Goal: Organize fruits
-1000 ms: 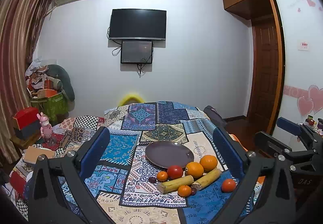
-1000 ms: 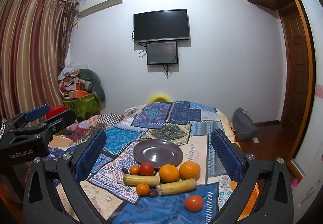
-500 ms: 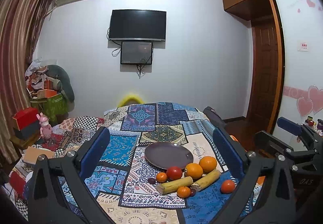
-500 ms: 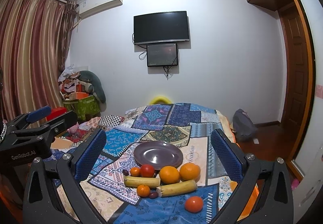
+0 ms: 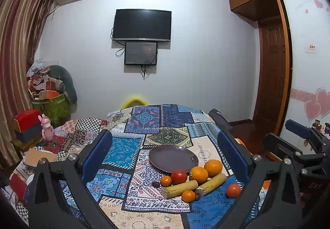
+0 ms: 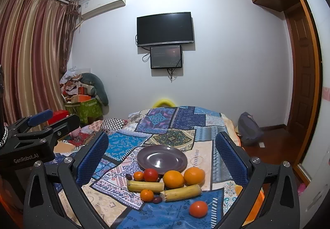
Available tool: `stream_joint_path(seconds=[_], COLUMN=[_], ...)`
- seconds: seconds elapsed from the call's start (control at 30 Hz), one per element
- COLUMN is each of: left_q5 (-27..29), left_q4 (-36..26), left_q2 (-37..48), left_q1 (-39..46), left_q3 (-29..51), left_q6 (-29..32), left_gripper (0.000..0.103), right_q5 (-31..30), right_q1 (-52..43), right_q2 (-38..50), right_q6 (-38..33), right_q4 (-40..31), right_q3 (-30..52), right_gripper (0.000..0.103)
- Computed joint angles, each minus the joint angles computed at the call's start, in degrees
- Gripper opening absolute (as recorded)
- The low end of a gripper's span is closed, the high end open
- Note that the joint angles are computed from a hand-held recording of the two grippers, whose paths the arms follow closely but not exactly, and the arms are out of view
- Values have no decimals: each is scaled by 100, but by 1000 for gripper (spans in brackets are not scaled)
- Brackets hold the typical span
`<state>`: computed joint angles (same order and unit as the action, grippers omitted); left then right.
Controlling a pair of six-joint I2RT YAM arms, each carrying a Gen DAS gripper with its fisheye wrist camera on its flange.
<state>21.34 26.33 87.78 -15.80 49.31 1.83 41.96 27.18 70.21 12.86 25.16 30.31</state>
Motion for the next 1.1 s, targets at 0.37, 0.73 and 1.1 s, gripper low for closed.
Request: stream_joint_path(seconds=[0.37, 0.73, 1.1], left_q5=[-16, -6, 72], left_q4=[17, -2, -198], left_q2=[6, -7, 93], left_q1=[-3, -5, -33], left_q3=[-7, -4, 150], left_q6=[12, 5, 53], left_gripper=[103, 103, 103], right_q5=[-14, 3, -136], right_q1=[13, 38, -172], right_q2=[-31, -22, 114], right_q6=[33, 34, 246], right_q4=[-39, 0, -193], right_q3=[14, -7, 56], right_gripper=[103, 103, 103])
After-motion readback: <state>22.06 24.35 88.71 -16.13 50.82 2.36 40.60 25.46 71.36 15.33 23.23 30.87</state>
